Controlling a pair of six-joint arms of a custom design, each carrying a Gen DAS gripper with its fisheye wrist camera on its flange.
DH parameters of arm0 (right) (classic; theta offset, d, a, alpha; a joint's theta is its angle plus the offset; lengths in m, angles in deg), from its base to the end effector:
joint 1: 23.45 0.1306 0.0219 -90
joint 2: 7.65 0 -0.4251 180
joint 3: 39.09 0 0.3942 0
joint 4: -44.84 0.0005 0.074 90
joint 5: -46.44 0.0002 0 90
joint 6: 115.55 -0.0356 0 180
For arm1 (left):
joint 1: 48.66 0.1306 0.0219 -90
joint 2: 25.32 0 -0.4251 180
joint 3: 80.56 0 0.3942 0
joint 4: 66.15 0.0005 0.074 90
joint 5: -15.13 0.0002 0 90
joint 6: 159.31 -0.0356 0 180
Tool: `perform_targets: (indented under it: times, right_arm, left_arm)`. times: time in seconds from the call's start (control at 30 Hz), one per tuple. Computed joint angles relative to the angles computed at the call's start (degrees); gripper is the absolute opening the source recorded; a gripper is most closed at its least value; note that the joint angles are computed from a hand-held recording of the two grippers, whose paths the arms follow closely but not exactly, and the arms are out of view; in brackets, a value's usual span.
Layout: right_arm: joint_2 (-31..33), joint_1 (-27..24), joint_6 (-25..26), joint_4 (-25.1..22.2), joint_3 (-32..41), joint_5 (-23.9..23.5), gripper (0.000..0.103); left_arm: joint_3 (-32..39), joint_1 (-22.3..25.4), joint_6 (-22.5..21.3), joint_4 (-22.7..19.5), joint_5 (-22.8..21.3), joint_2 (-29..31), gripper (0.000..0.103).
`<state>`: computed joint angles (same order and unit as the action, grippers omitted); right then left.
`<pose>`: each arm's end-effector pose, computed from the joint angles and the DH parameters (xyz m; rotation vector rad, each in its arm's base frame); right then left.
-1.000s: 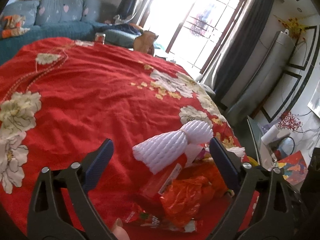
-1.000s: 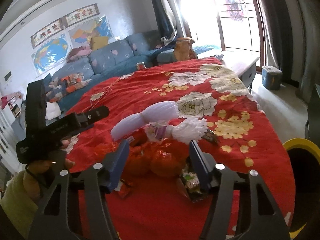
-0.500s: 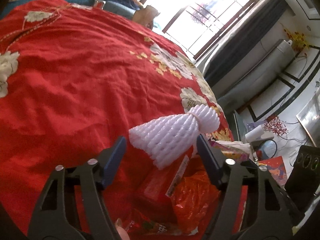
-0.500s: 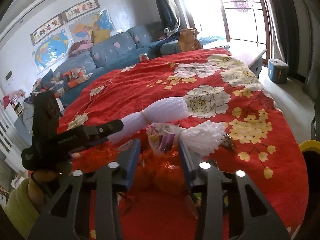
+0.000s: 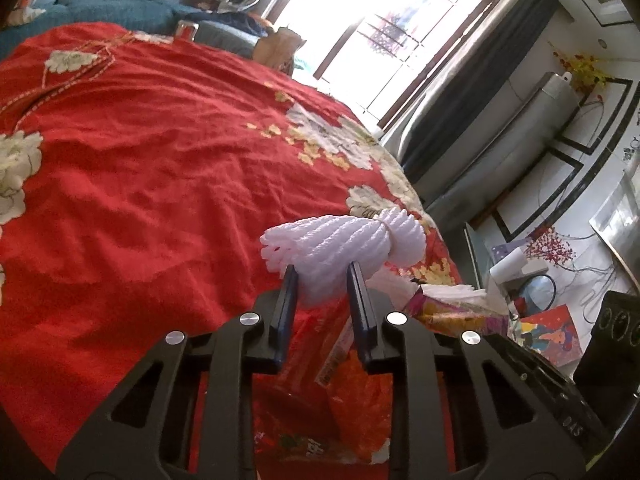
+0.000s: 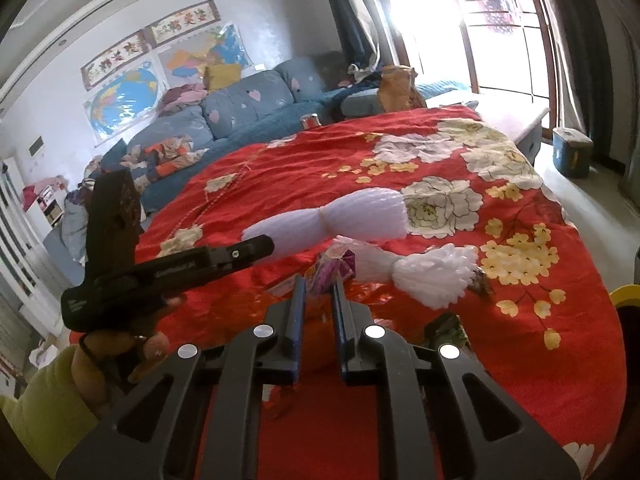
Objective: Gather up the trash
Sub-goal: 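Close the right gripper on the purple wrapper while the left grasps the white foam net, then carry the purple wrapper and white foam net with both grippers over the bin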
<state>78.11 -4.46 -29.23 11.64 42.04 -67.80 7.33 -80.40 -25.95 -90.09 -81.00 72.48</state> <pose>0.4373 0.1654 0.4573 -0.5312 2.1864 0.6865 0.4768 -0.2911 0.4228 -0.2888 2.2096 -0.6295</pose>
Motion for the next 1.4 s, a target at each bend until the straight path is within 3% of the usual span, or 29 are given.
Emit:
perform_targets:
  times: [0.63, 1.4]
  right_arm:
    - [-4.37, -2.21, -1.44, 1.13, -1.77, -0.76, 0.011]
    - [-7.94, -11.47, -4.40, 2.54, -2.74, 0.05, 0.011]
  left_arm:
    - [2.68, -3.09, -4.10, 0.62, -3.69, -1.54, 0.017]
    - [9.23, -8.84, -10.17, -2.59, -5.38, 1.66, 0.017]
